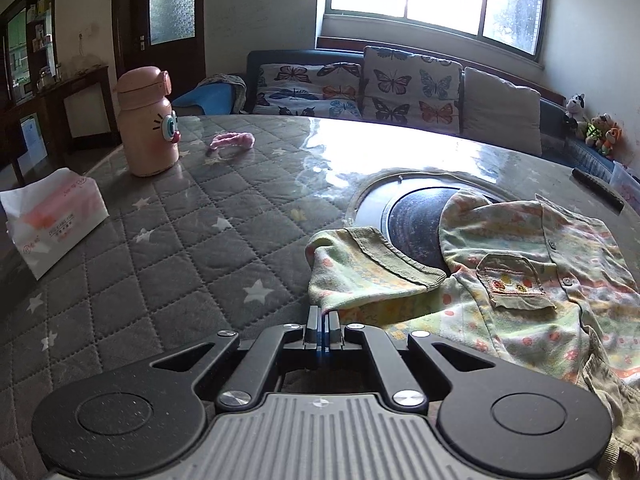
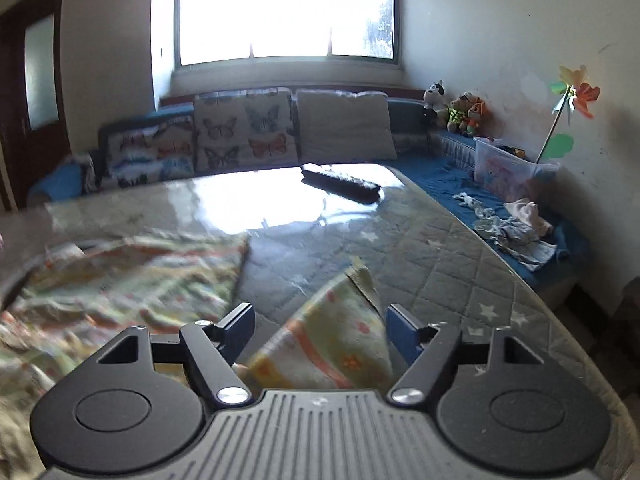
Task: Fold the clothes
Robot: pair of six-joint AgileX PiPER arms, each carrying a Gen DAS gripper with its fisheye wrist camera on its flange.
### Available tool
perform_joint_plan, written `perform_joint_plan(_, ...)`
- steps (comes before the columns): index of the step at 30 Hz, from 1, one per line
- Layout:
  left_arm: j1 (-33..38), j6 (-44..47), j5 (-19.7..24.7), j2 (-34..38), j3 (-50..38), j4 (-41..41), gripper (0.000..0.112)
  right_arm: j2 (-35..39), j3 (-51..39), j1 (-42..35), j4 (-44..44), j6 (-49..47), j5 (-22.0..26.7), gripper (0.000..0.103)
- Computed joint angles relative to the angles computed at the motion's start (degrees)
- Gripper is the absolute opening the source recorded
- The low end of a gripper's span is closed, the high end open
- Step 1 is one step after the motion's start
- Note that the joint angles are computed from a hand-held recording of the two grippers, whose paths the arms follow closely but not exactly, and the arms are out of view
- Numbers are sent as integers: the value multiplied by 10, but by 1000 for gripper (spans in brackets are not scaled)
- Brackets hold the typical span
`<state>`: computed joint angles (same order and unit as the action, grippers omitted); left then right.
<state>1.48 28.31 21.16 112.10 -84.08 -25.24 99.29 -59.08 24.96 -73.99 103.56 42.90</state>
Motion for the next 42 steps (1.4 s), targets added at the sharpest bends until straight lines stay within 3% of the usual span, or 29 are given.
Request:
perform_joint_plan(9,-4,-54,11,0,5,54,3,-79,130,5,79,56,62,80)
perform_joint_plan(15,-6,-63,10,-4,7,73,8,-96,152,19,86,86,102,80)
perform_joint_plan(24,-12,-104,1,-5,6,131,41,-46,130,-36,46,64,27,81)
perform_joint_plan(33,-13,-144,-20,-23,17,187,55,6,82,-141,4,48,-64,82)
perform_joint_plan(35,-15,-130,-28,-28,21,182,56,11,70,-151,7,37,-72,82)
perform_joint_plan(39,-31,-81,-67,-41,45,170,56,13,59,-123,-5,36,-35,82)
perform_joint_plan(42,-38,68,-64,-36,46,62,56,2,64,-104,-7,40,-32,82)
